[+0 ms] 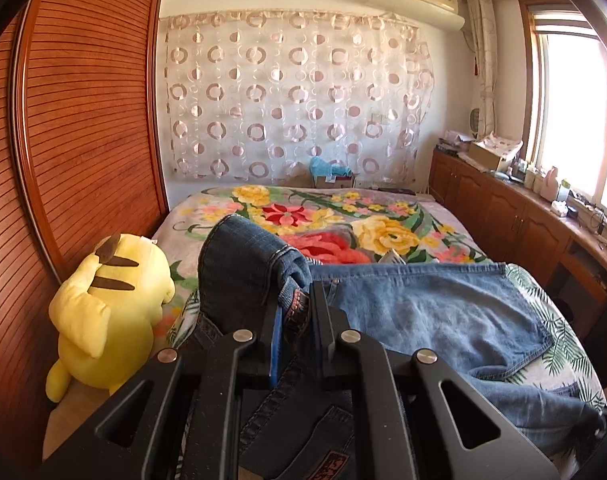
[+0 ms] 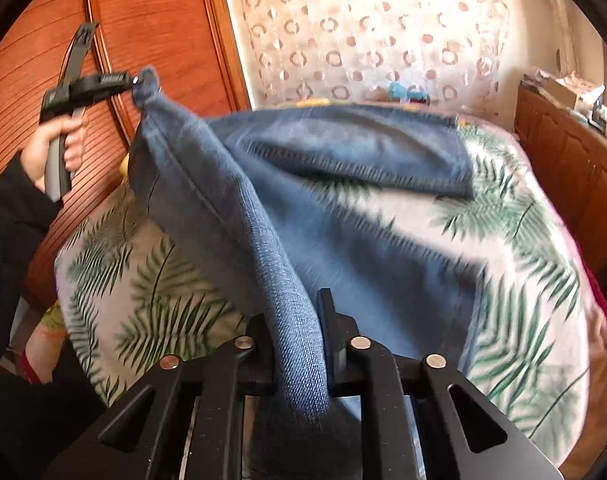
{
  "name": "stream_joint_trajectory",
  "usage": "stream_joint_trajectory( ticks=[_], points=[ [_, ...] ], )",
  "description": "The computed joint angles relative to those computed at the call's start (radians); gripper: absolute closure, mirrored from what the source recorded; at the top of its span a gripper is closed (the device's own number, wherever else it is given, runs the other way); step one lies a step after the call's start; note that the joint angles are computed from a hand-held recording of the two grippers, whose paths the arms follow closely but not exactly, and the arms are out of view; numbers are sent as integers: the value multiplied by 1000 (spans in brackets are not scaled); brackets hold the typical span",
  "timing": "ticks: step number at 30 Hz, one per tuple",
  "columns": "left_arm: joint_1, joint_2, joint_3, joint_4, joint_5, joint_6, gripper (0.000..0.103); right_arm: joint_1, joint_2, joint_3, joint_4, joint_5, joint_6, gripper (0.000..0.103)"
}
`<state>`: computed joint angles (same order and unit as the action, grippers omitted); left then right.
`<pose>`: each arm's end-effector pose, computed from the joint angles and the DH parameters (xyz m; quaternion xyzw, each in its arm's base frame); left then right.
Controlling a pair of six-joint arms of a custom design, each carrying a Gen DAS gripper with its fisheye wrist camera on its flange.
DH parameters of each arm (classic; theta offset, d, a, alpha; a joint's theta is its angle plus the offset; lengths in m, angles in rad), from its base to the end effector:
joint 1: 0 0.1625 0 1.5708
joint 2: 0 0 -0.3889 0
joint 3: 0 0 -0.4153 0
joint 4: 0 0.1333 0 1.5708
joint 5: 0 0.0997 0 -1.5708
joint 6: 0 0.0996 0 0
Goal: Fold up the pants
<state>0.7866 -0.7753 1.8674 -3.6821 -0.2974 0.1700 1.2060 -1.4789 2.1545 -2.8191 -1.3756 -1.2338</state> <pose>-0.2239 -0.5481 0.1357 0.0647 0.7567 -0.5308 0.3761 -0.0346 -0.5183 0.2620 0.4269 -0.8544 0.2630 0.1363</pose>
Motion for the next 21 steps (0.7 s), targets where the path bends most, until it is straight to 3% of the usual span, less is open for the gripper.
stream_joint_trajectory(
  ticks=[9,21],
  points=[
    [25,-11,-51,-84,-27,107,90,78,13,-96,-3,32,12,93],
    [111,-8,-146,-36,-93,124,90,211,184,-270,-101,-38,42,93]
  ],
)
